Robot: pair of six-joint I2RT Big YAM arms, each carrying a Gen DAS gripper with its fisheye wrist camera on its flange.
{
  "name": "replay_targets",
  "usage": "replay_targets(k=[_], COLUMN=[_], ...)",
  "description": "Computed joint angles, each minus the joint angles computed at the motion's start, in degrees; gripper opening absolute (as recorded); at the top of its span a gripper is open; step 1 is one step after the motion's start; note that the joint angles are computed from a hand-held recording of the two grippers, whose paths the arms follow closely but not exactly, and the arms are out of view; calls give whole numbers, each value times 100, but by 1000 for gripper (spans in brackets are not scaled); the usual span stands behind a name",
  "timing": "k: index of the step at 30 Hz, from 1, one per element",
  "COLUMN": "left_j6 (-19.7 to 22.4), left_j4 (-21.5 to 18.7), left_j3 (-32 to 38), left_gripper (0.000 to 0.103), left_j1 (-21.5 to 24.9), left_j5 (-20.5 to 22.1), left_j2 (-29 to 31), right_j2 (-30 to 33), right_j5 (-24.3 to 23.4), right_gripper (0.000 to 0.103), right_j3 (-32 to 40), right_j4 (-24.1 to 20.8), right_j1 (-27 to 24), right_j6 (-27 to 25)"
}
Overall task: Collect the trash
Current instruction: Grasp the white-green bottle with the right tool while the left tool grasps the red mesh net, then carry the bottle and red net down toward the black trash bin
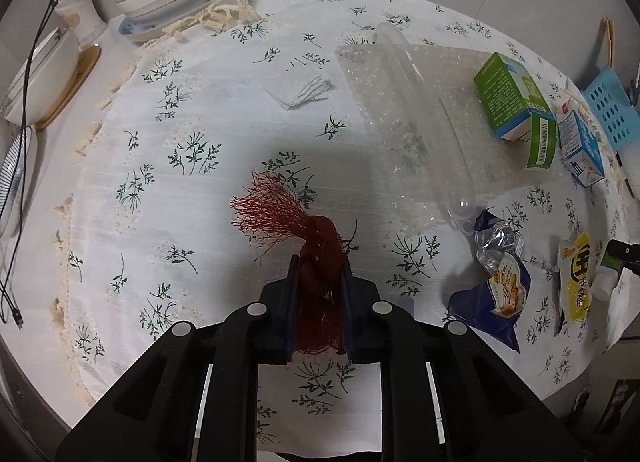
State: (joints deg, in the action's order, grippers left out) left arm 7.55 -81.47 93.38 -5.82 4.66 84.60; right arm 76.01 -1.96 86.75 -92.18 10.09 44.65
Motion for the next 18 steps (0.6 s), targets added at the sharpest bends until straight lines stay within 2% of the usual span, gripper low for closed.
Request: replay_targets(k=[12, 18], left_j6=[309, 441], left_j4=[-59, -168], left_j3=[-106, -186], left_gripper=[16, 16], left_j1=[124, 192], left_j5=[277, 430], left_j2=[-433, -674], right_j2=[-507, -530], right_j5=[361, 751], right_gripper=[43, 43], right_j3=[37, 292], right_j4=[-152, -218], right_j1=[434, 883], right_j6=[414, 591])
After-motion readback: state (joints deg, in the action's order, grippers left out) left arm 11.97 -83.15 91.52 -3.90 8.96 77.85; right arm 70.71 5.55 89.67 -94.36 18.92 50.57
